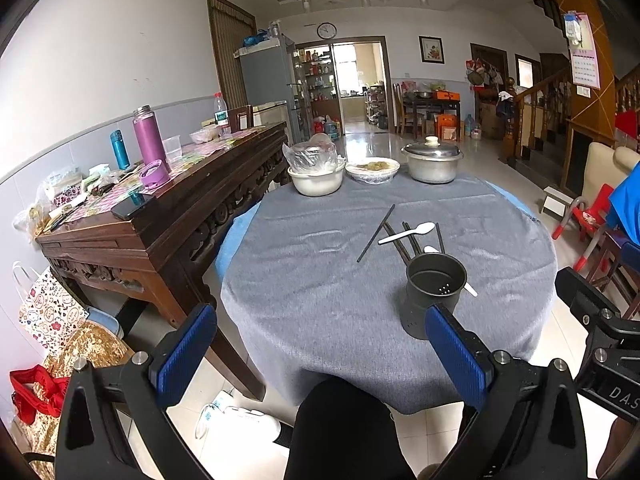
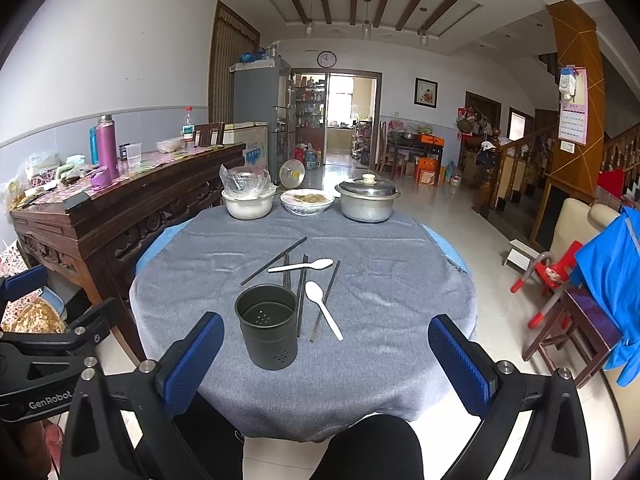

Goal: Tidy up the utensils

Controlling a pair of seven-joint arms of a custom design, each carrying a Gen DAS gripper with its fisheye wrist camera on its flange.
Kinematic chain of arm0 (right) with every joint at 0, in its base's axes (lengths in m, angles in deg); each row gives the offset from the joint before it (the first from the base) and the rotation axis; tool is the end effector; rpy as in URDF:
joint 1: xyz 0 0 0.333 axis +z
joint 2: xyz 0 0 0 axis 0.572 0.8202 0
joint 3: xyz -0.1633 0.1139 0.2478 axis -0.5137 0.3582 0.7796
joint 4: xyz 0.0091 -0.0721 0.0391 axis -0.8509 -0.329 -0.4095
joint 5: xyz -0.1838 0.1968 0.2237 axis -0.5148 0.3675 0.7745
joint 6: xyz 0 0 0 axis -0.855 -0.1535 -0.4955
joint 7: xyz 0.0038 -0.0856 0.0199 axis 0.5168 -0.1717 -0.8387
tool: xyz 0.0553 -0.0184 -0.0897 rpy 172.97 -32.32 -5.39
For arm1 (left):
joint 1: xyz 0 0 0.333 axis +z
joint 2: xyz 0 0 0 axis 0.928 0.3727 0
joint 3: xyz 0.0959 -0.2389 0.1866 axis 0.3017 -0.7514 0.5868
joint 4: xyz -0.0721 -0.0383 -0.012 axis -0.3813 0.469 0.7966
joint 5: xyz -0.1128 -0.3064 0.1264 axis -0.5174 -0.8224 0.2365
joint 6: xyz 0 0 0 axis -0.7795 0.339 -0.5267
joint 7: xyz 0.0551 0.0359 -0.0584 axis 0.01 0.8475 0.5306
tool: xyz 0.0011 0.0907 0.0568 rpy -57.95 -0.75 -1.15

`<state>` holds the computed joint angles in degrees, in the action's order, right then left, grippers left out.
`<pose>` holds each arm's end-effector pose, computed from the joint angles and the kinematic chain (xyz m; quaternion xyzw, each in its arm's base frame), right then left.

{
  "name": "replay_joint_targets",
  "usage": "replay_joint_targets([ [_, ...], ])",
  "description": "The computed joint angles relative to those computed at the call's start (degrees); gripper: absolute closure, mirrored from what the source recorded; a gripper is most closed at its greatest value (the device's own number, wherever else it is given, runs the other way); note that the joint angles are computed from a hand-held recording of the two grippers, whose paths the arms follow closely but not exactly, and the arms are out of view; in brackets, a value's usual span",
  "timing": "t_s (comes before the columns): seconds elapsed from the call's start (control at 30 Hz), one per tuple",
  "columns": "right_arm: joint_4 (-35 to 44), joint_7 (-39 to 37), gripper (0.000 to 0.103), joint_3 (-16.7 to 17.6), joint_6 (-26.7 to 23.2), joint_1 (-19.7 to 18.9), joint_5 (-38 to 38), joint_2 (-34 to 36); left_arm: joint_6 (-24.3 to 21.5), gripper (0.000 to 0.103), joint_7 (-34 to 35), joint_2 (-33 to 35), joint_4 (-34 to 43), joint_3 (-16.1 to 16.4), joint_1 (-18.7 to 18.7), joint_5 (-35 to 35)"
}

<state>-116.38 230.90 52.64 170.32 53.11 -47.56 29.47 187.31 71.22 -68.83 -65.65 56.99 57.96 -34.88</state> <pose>0.4221 0.2956 0.6235 -0.6609 0.5313 -0.3598 0.3893 0.4040 -0.2677 0.6059 -0.6697 0.5684 -0.2508 0.4069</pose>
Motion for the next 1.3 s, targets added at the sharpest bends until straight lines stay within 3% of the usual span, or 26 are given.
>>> replay_joint_targets([
  [0.23, -0.1, 0.99, 0.0, 0.06, 0.28, -0.18, -1.2, 0.02, 0.43, 0.0, 0.64, 0.1, -0.03, 0.3, -0.04, -0.61],
  [0.4, 0.02, -3.73, 0.0, -0.59, -0.86, 0.98, 4.85, 0.2, 0.85, 0.0, 0.95, 0.33, -0.15, 0.4, -0.04, -1.0],
  [0.6, 0.18, -4.22, 0.0, -0.51, -0.45, 0.76, 6.09, 0.65, 2.1, 0.0, 1.81, 0.62, -0.13, 1.05, 0.14, -1.97],
  [0.73, -0.21, -5.87, 0.0, -1.72, 2.17, 0.28, 8.56, 1.0, 5.3, 0.0, 4.63, 1.57, 0.64, 2.99, 0.87, -4.72],
  [0.93, 0.32, -12.66, 0.0, -4.87, 5.52, -0.95, 18.48, 3.05, 9.34, 0.0, 10.13, 3.82, 2.05, 6.18, 3.03, -11.95],
  [1.0, 1.23, -19.35, 0.0, -6.72, 8.19, -0.51, 27.2, 5.13, 10.3, 0.0, 12.04, 5.19, 3.03, 7.13, 3.89, -13.77],
  [1.1, 5.08, -39.02, 0.0, -8.04, 9.08, 0.62, 47.23, 9.88, 11.6, 0.0, 15.93, 8.07, 5.4, 8.93, 4.76, -17.53],
  [1.23, 17.35, -61.9, 0.005, -3.77, 3.63, -3.2, 64.35, 19.96, 12.74, 0.0, 19.43, 11.67, 8.19, 10.97, 5.41, -21.33],
  [1.3, 26.1, -69.22, 0.01, -1.28, -0.59, -5.18, 68.33, 26.68, 13.26, 0.0, 20.76, 13.34, 9.01, 11.98, 5.57, -23.22],
])
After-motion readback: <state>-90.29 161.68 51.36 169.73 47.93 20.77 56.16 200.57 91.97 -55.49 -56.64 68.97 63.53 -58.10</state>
